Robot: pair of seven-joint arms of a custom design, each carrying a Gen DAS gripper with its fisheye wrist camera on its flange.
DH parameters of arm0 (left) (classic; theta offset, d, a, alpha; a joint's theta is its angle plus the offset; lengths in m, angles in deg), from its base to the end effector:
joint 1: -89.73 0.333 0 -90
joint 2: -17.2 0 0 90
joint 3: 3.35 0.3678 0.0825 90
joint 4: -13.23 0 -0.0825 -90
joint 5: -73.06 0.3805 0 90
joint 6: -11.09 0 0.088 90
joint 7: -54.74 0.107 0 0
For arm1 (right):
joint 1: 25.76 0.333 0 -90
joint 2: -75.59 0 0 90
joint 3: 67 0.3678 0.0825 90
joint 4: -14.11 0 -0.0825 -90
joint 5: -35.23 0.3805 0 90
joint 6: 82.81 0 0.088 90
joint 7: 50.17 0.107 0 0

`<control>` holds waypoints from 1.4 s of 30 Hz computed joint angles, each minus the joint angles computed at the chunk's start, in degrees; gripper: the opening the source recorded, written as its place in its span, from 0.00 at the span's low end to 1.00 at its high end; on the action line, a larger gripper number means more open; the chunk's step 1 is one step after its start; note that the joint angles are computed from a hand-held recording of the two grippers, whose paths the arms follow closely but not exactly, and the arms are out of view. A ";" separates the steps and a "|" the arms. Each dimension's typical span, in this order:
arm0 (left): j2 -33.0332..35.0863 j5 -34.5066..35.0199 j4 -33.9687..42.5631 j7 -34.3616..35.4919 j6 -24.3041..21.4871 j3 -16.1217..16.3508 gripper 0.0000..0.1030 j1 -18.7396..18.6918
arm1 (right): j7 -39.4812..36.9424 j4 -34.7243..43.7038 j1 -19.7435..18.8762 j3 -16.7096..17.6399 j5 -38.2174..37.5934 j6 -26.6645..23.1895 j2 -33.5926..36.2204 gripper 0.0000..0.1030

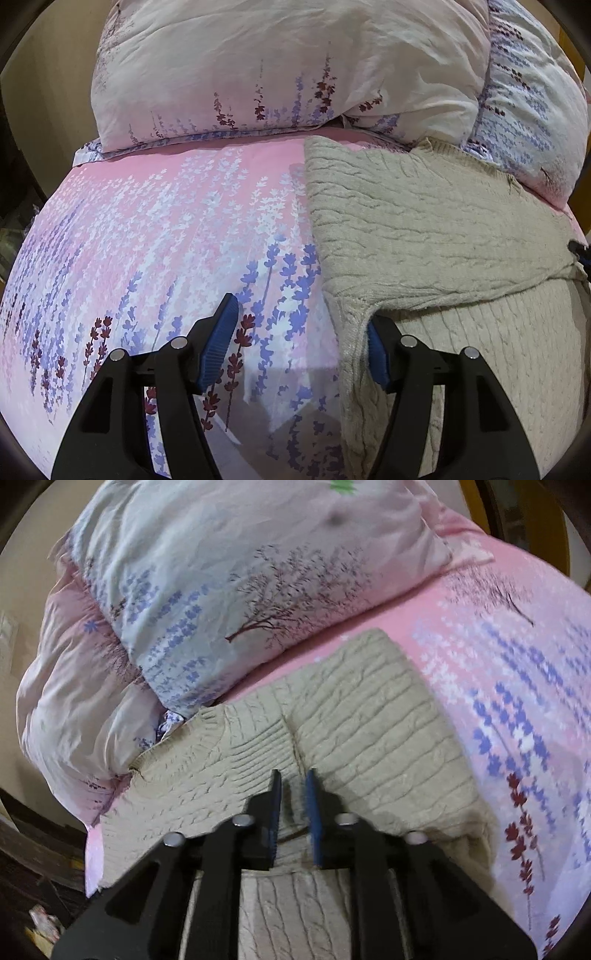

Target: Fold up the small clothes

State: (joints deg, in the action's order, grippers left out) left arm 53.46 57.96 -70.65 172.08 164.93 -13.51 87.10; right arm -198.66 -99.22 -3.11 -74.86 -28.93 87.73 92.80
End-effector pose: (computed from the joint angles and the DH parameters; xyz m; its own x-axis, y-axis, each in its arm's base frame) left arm 0.7752 -0.1304 0.4245 -0.4354 -0.8985 0.0566 -0.7342 0.3180 -0.5998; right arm 0.6016 0.2309 0.4193 -0.4827 -0.7011 -0.5248 -0.4893 0.7129 -0.5024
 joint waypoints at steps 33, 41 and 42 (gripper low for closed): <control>-7.65 -22.03 -8.03 18.56 -9.53 -8.55 0.61 8.64 | -14.57 -10.12 9.61 -8.00 1.57 11.43 -7.58 0.71; -15.02 -30.65 -17.23 23.07 -23.67 -3.43 0.61 12.92 | 12.05 -29.86 9.45 -5.80 -19.42 4.42 -25.48 0.70; -15.95 -32.00 -18.91 23.68 -25.03 -2.84 0.60 13.26 | 13.54 -31.19 8.81 -4.94 -19.84 4.52 -26.26 0.67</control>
